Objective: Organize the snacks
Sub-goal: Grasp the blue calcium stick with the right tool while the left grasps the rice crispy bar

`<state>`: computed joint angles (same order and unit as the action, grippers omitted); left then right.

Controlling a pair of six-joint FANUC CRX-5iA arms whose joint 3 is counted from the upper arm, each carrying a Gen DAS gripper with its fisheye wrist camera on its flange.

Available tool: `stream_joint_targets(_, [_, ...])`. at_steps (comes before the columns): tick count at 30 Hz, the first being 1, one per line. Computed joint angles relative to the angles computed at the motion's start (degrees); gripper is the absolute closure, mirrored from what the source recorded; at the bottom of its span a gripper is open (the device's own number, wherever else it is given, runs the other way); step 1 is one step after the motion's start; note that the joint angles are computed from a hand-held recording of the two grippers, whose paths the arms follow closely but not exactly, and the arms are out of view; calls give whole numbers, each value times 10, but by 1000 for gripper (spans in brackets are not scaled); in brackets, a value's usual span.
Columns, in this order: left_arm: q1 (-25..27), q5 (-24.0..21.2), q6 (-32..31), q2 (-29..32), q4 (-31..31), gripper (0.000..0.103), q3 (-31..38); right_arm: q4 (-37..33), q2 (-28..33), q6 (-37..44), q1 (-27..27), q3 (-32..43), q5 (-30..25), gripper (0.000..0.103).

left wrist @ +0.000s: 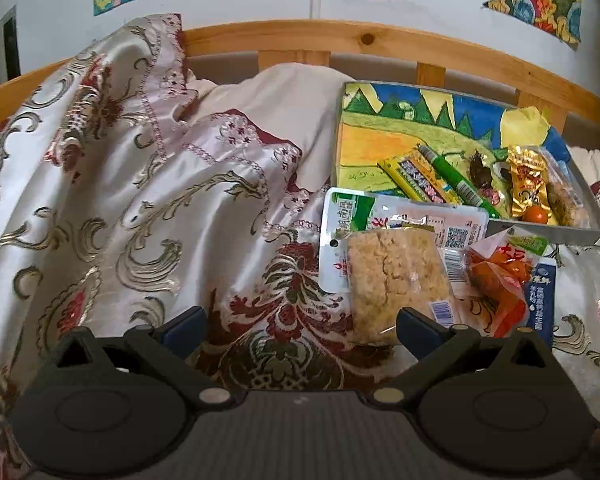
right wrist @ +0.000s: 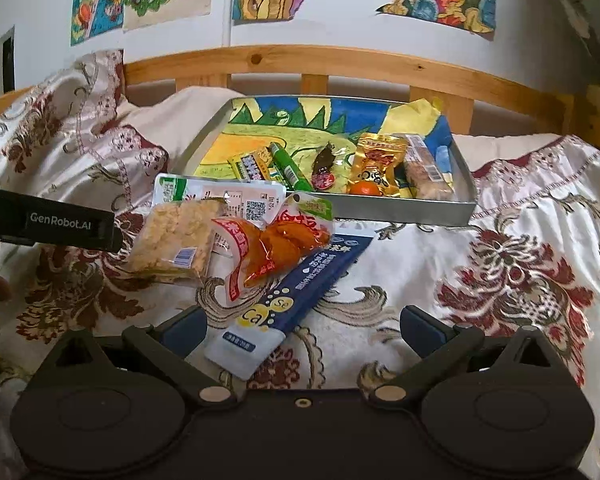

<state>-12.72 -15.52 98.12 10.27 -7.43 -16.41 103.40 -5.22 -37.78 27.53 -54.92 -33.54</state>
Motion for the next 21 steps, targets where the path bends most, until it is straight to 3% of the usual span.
stream_joint_targets(3, [1, -21, -11, 18, 11, 1, 20, -13, 23, 29, 1, 18, -6, 1])
stream_joint_targets(6, [-2, -50, 17, 38, -2, 1, 50, -24, 46, 48, 4, 35, -12, 1])
stream_joint_targets(14, [-5, -45, -67, 77, 80, 1, 72, -35, 93, 58, 1, 63, -22, 1])
stream_joint_targets(21, [-20, -36, -111, 110, 99, 1, 103, -6, 107, 32, -18, 74, -7, 1])
